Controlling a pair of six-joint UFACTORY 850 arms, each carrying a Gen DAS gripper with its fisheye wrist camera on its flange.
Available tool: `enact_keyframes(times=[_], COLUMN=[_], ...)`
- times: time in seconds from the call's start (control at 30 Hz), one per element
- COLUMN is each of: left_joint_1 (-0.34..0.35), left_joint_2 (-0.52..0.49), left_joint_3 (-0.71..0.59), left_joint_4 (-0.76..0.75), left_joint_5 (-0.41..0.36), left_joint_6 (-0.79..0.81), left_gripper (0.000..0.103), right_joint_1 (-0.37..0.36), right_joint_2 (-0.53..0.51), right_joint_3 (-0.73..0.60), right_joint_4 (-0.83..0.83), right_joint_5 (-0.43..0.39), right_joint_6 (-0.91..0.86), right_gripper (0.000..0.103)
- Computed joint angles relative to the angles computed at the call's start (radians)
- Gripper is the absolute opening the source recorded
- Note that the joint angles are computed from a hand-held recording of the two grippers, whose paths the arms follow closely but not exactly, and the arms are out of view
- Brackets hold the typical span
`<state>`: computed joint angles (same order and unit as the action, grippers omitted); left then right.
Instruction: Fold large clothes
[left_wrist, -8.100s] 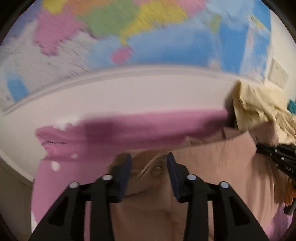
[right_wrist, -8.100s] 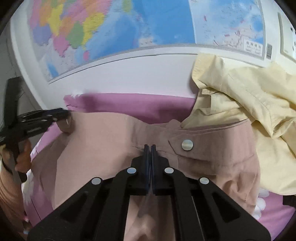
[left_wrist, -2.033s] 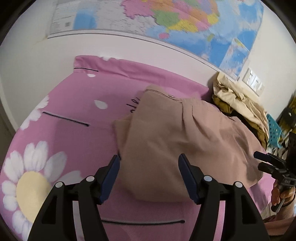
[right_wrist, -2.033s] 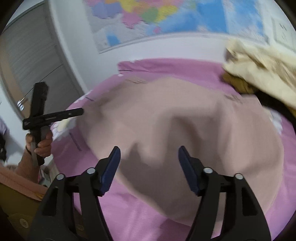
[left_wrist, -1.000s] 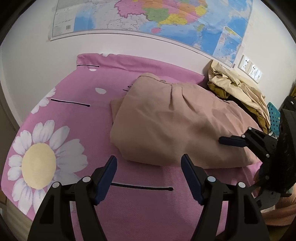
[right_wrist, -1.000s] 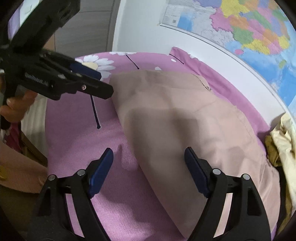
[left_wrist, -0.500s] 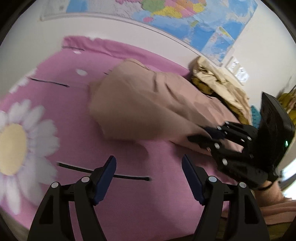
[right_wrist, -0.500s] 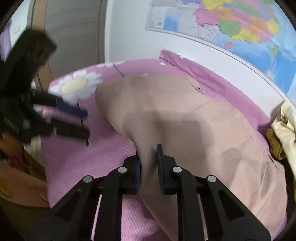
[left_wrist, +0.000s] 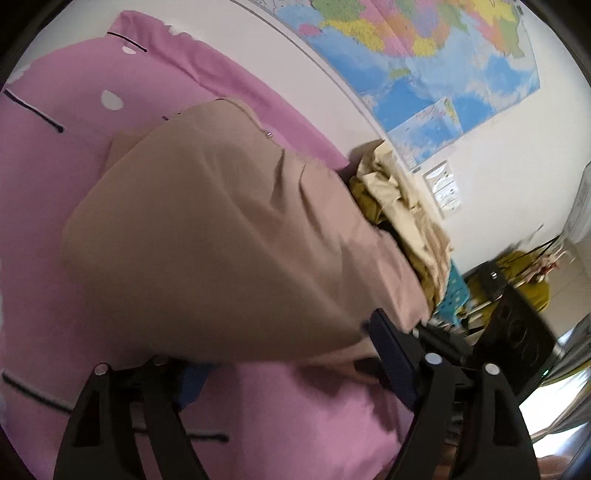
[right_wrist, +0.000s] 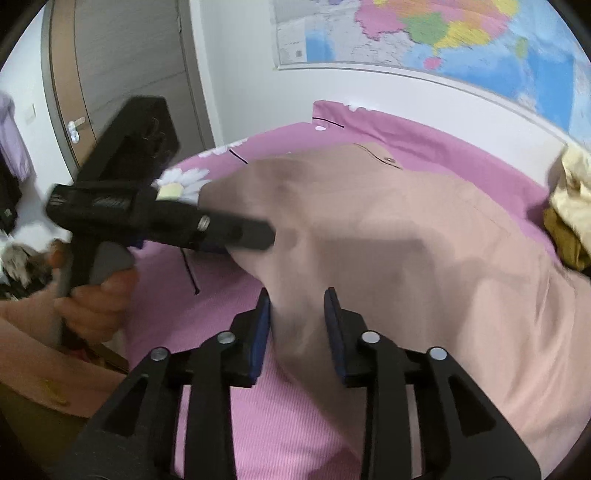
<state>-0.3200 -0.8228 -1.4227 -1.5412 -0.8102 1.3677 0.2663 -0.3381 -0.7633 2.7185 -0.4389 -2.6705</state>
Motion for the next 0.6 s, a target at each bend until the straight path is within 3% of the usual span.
enact_keyframes(times=[0.17, 0.33, 0.47, 0.53, 0.6], left_joint_1=[-0.038, -0.069, -0.105, -0.112, -0.113], left_joint_2=[-0.036, -0.057, -0.05, -0.047, -0.049], left_joint_3=[-0.076, -0.126, -0.134, -0.134, -0.143], left_joint_4=[0.06, 0.105, 0.151, 0.172, 0.225], left_joint_5=[0.057, 0.139, 0.289, 0.322, 0.321], left_joint_6=[-0.067, -0.106, -0.142, -0.16, -0.219], left_gripper=[0.079, 0.078, 0.052, 0.043, 0.036], right_joint_1=[-0.126, -0.312, -0.411, -0.44, -0.451], right_joint_2=[0.11, 0.201, 0.224, 0.214, 0.192], right_joint_3=[0.161, 0.356, 0.471, 0.499, 0.503], right_joint_4=[-0.243, -0.322, -0.294, -0.281, -0.283], right_joint_5=[-0.191, -0.391, -0.465, -0.498, -0.517], right_joint_6=[0.351, 0.615, 0.735, 0.782, 0.824], right_gripper=[0.048, 0.064, 0.067, 0.074, 0.073])
